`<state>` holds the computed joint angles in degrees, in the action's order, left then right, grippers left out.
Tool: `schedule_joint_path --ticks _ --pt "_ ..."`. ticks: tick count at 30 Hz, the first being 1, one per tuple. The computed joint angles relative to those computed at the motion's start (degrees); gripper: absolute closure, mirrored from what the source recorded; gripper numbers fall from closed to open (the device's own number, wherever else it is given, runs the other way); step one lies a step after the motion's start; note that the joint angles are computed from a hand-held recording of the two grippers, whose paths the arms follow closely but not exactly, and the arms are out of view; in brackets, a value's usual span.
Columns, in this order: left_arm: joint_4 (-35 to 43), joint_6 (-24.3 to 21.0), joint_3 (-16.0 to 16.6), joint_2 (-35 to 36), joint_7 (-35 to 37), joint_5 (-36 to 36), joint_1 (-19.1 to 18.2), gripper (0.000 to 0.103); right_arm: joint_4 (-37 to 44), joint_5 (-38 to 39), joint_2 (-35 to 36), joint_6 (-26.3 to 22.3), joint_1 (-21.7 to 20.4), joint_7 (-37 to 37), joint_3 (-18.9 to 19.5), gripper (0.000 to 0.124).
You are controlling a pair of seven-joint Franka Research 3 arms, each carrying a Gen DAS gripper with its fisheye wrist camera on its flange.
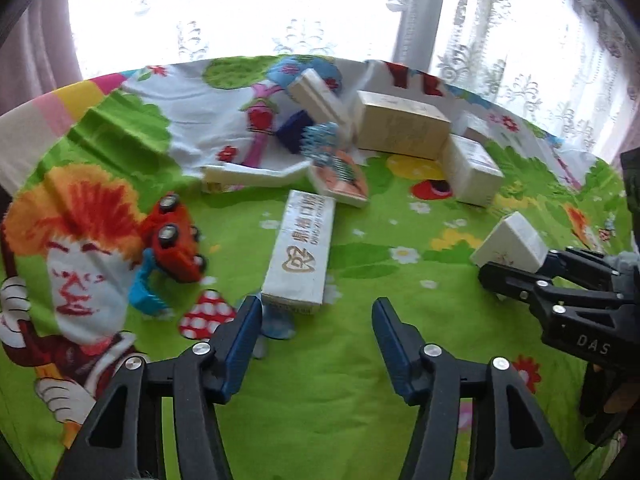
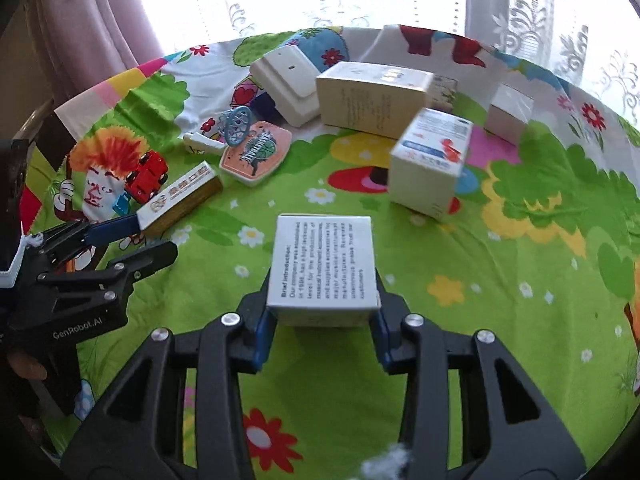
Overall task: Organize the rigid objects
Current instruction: 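Grasp the DING ZHI DENTAL box with the left tool while the right tool grasps a white box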
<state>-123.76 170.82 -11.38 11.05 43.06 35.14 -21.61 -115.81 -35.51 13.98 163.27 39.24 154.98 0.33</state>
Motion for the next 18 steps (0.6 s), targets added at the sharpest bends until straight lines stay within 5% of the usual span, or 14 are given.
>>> schedule_joint_path --ticks 2,7,11,18 --pt "-0.39 0.77 -0.70 -0.23 1.08 0.14 -0.60 0.045 -2.90 -3.02 -2.28 0.26 0.76 3.52 -1.03 0.079" --pt "1.92 -3.75 2.44 0.28 -9.15 6.15 -3.58 0.044 -5.46 -8.21 -4.14 1.29 -0.95 8.78 0.13 0.079" --pt "4.38 -5.90 1.77 1.50 -13.93 3.90 -1.63 0.041 -4.53 -8.40 -3.69 -0.18 -1.99 7.94 1.62 0.077" --pt "14.25 -16.33 1.97 7.72 -14.02 8.88 -5.23 0.040 -3.54 -8.99 -3.31 -2.57 -2.16 7.69 2.55 0.076"
